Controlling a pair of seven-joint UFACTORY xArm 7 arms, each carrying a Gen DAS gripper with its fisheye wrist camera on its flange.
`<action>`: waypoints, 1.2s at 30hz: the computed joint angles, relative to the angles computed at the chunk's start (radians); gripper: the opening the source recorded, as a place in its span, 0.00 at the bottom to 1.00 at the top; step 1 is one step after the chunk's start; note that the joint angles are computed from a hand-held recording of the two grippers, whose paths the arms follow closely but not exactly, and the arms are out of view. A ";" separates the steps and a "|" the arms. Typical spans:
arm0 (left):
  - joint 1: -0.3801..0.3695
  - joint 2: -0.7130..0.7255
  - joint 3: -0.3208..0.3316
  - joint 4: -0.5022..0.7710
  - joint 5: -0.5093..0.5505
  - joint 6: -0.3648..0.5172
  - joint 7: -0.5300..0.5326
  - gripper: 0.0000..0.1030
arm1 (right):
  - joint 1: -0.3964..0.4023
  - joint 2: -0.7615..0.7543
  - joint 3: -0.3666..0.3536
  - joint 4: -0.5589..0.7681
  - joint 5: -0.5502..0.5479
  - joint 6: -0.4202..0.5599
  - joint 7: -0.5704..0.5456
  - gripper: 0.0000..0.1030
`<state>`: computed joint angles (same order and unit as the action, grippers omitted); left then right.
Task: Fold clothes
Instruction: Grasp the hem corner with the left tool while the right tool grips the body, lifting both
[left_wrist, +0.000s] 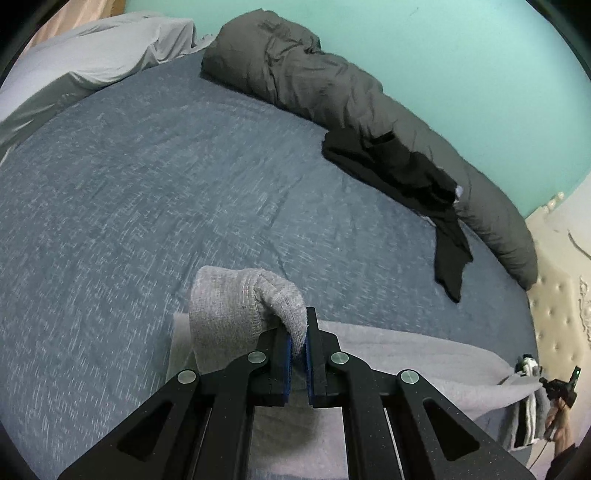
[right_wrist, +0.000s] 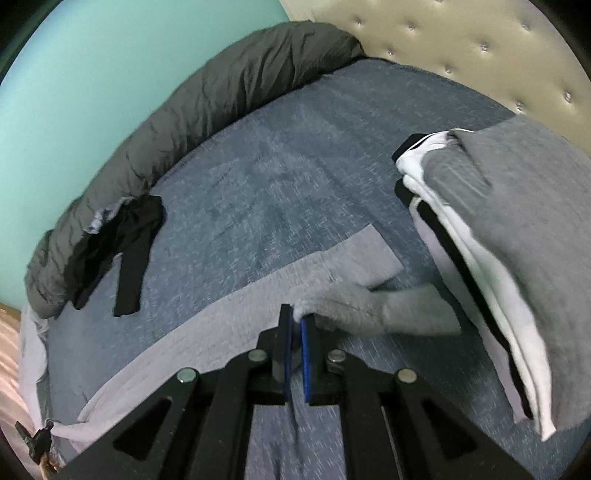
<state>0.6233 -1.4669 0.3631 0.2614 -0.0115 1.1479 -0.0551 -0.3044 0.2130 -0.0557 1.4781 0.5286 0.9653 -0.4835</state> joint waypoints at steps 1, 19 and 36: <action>-0.006 0.018 -0.001 -0.004 0.001 -0.020 0.000 0.05 | 0.009 0.016 0.000 0.018 -0.021 0.000 0.022 0.04; -0.008 0.182 -0.038 -0.079 -0.038 -0.200 0.071 0.05 | 0.025 0.211 0.034 0.275 -0.204 0.165 0.165 0.05; -0.017 0.331 -0.103 -0.133 -0.056 -0.359 0.055 0.06 | 0.004 0.283 0.082 0.237 -0.188 -0.185 -0.010 0.22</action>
